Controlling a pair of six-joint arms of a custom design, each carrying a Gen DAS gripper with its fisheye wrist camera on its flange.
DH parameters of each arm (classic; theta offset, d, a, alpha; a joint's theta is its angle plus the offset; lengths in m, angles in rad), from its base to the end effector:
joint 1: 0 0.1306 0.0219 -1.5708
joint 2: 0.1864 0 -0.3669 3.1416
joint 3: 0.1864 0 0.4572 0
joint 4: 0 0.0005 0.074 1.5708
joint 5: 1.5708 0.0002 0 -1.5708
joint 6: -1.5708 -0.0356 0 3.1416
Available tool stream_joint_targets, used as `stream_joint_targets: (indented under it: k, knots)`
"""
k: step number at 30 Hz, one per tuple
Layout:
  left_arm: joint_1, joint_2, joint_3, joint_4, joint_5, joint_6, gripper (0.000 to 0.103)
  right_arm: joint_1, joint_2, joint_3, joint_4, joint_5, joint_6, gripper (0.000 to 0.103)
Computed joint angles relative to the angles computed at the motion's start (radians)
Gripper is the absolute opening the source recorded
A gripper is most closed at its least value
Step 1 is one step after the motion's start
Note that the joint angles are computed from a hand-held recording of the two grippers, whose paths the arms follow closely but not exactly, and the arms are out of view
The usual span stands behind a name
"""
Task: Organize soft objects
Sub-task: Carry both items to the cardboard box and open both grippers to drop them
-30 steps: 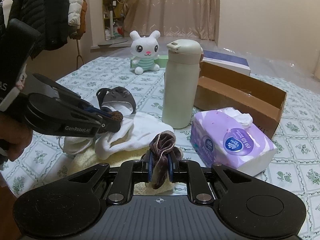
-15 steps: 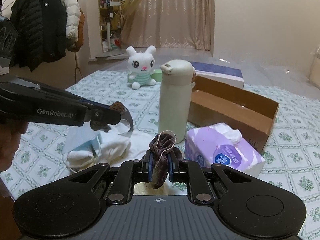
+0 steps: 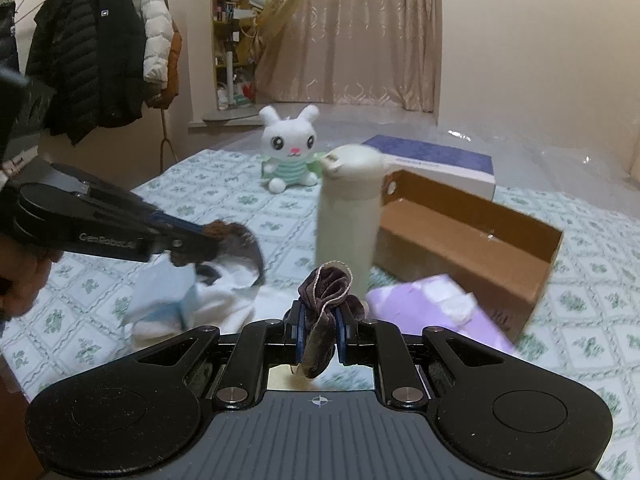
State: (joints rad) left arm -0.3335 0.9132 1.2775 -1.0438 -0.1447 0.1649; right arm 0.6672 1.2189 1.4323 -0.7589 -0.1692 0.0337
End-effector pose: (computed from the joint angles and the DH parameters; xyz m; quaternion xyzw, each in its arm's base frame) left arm 0.3487 -0.1159 0.5516 0.0447 0.8994 -0.0428 0.4327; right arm 0.3905 0.3146 0.5325 -0.3370 0.8013 0.2222 0.4415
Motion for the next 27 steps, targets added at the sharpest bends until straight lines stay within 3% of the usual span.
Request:
stream_joint_targets:
  k: [17,27]
  knots:
    - [0.214,0.180,0.129,0.053,0.209,-0.200,0.009,-0.149,0.136,0.173,-0.045,-0.062,0.035,0.015]
    - [0.315,0.371,0.277,0.119,0.378,-0.292,0.009,-0.203,0.313,0.365,-0.040,-0.096,0.069,0.015]
